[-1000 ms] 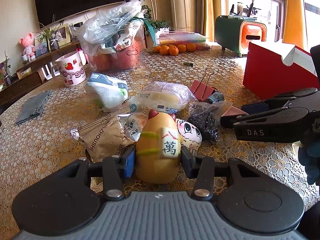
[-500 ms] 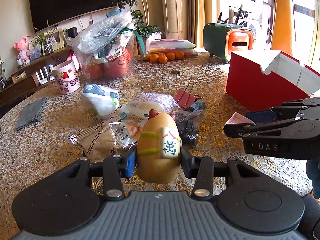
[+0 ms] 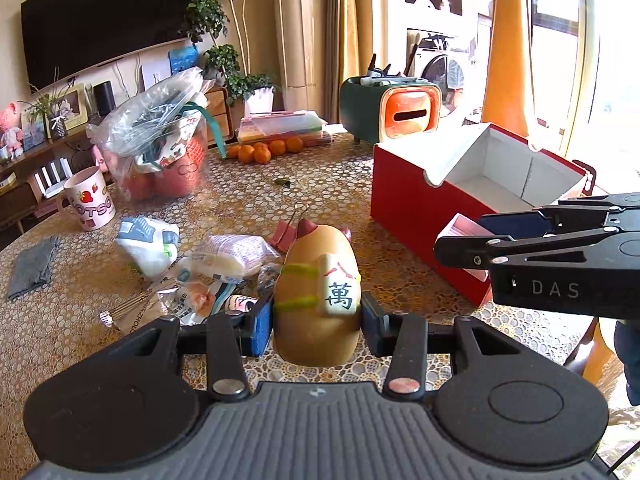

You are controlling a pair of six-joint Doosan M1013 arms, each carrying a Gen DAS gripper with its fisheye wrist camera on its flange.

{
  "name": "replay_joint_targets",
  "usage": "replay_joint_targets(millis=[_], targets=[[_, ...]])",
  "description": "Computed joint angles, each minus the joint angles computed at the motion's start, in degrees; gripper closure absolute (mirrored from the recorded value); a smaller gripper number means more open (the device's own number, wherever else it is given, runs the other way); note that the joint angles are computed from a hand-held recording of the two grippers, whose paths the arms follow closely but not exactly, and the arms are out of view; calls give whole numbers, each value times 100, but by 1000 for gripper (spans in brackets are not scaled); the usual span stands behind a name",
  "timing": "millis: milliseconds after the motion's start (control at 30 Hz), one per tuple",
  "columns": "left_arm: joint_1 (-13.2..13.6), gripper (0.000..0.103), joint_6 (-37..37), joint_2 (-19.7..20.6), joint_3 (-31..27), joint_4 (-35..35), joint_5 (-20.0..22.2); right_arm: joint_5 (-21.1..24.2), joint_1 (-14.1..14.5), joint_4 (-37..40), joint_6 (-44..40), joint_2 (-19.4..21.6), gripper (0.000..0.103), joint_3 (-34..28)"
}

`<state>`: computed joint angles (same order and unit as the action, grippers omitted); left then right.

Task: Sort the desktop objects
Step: 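Carry the yellow toy and pink dish into the red box with both tools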

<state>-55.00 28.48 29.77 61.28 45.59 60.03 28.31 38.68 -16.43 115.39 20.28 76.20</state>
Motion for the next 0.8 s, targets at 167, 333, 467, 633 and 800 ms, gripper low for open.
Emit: replay_joint_targets(millis=[167, 333, 467, 633, 800], targets=[[-31, 59, 373, 140, -329, -108, -110, -73, -83, -164, 156, -168, 57, 106], [-26, 59, 794, 362, -793, -244, -209, -121, -190, -600, 452, -281, 57, 187], [4, 59, 1317, 648, -1345, -429, -211, -107, -301, -896, 665, -310, 57, 192], [68, 59, 1924, 1059, -2102, -749, -80, -77, -468, -1185, 893, -314, 57, 203], [166, 59, 2746, 1647, -3182, -1233, 334, -15, -658, -1172, 901, -261, 57, 158]])
